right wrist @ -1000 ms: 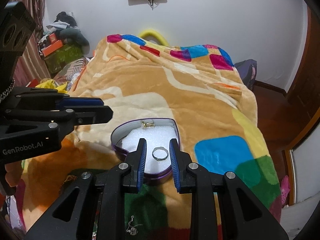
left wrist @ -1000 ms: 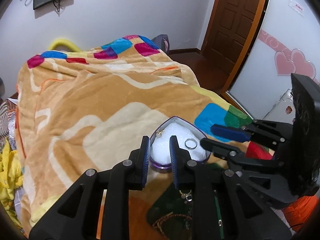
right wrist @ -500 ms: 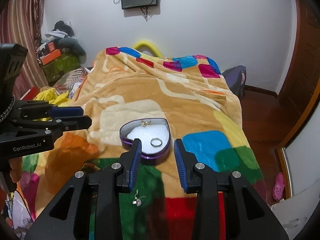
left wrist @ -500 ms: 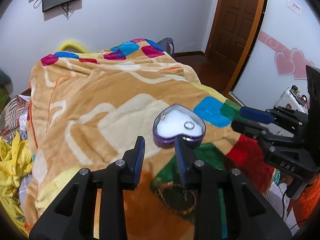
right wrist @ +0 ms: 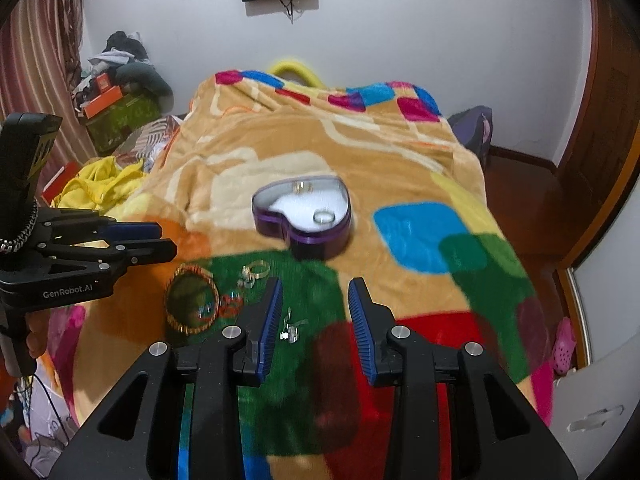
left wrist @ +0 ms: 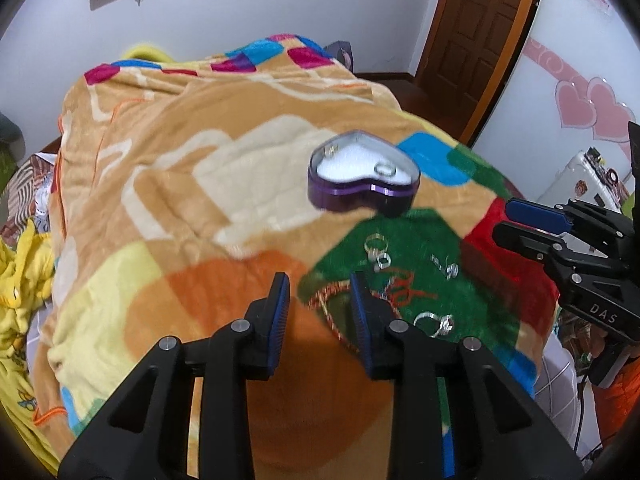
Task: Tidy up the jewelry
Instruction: 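Withdraw both tools from the tin back to the remaining jewelry, then grasp the braided bracelet with the left tool while the right tool grasps a silver earring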
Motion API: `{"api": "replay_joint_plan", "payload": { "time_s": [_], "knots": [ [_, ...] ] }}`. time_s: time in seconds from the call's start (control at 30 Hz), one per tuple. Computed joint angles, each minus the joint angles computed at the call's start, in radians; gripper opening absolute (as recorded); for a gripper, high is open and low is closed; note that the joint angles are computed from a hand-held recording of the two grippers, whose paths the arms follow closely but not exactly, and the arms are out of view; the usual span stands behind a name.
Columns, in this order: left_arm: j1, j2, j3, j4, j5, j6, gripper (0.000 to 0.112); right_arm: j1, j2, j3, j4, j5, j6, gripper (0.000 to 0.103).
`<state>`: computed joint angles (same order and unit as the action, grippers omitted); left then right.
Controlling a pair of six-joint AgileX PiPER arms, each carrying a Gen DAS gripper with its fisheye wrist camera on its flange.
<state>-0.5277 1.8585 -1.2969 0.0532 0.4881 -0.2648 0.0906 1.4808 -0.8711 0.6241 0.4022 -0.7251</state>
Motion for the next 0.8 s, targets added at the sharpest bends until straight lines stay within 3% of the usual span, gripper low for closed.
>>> {"api": "replay_joint_plan", "payload": {
  "time_s": [0.53, 0.7, 0.8],
  "knots": [
    [-0.001, 0.064, 0.027, -0.034, -0.069, 0.030, 0.030, 0.028, 0.082, 0.058, 0.095, -0.029, -0.099, 0.031],
    [-0.001, 0.074, 0.026, -0.017, -0.081, 0.001, 0.020, 0.033, 0.098, 0.056, 0.142, -0.044, -0.137, 0.031],
    [0.007, 0.072, 0.031, -0.018, -0.087, -0.001, 0.011, 0.037, 0.102, 0.058, 0.164, -0.039, -0.164, 0.021]
  ]
}}
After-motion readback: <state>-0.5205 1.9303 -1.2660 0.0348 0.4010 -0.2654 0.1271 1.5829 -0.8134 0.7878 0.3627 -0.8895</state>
